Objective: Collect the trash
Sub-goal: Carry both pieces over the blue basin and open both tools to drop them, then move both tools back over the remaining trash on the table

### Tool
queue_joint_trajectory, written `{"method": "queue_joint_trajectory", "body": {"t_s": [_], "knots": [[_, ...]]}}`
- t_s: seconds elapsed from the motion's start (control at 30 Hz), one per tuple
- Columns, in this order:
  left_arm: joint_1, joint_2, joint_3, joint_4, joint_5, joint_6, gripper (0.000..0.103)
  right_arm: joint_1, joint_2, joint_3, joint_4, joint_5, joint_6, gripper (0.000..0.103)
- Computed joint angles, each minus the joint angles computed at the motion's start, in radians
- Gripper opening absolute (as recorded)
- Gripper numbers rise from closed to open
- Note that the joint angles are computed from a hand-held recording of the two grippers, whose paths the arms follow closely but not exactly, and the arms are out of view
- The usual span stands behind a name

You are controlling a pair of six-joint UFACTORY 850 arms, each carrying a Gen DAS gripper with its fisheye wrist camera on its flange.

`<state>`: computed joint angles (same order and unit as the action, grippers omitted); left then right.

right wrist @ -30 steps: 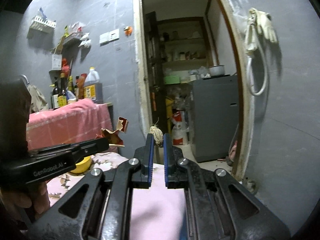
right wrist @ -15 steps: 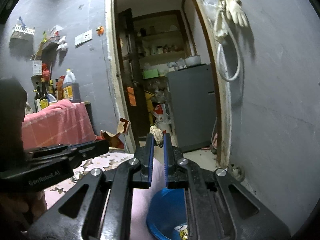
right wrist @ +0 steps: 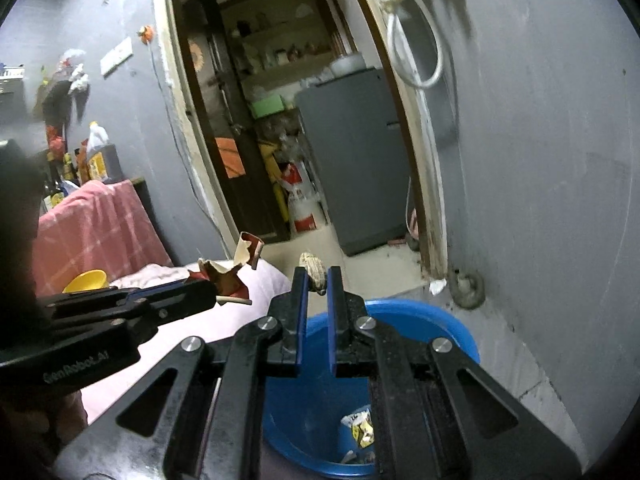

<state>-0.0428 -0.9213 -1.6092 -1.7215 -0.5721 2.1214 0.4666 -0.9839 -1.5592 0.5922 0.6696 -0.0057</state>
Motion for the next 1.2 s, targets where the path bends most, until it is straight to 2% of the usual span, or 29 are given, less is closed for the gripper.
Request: {"method": "queue_joint_trajectory", "body": {"t_s": [0.23, 0.3, 0.37, 0.43, 0.83, 1.2], "knots": [[-0.013, -0.09, -0.119, 0.201, 0.04, -0.233, 0.006, -0.016, -0.052, -0.065, 0.05, -0.096, -0.016, 0.019], [-0.016, -0.107, -0.14, 0.248, 0.056, -0.289, 0.012, -0.024, -0.068, -0.086, 0.059, -0.135, -0.013, 0.019], [-0.012, -0.121, -0.156, 0.278, 0.05, -0.331, 0.025, -0.026, -0.08, -0.104, 0.081, -0.162, -0.027, 0.021], [-0.005, -0.126, -0.158, 0.274, 0.038, -0.337, 0.031, -0.028, -0.085, -0.107, 0.085, -0.17, -0.023, 0.022], [0.015, -0.12, -0.158, 0.274, 0.023, -0.355, 0.031, -0.021, -0.077, -0.105, 0.112, -0.168, -0.054, 0.024], [0.044, -0.049, -0.074, 0.171, -0.008, -0.264, 0.031, 0.007, -0.029, -0.077, 0.168, -0.129, -0.132, 0.024]]}}
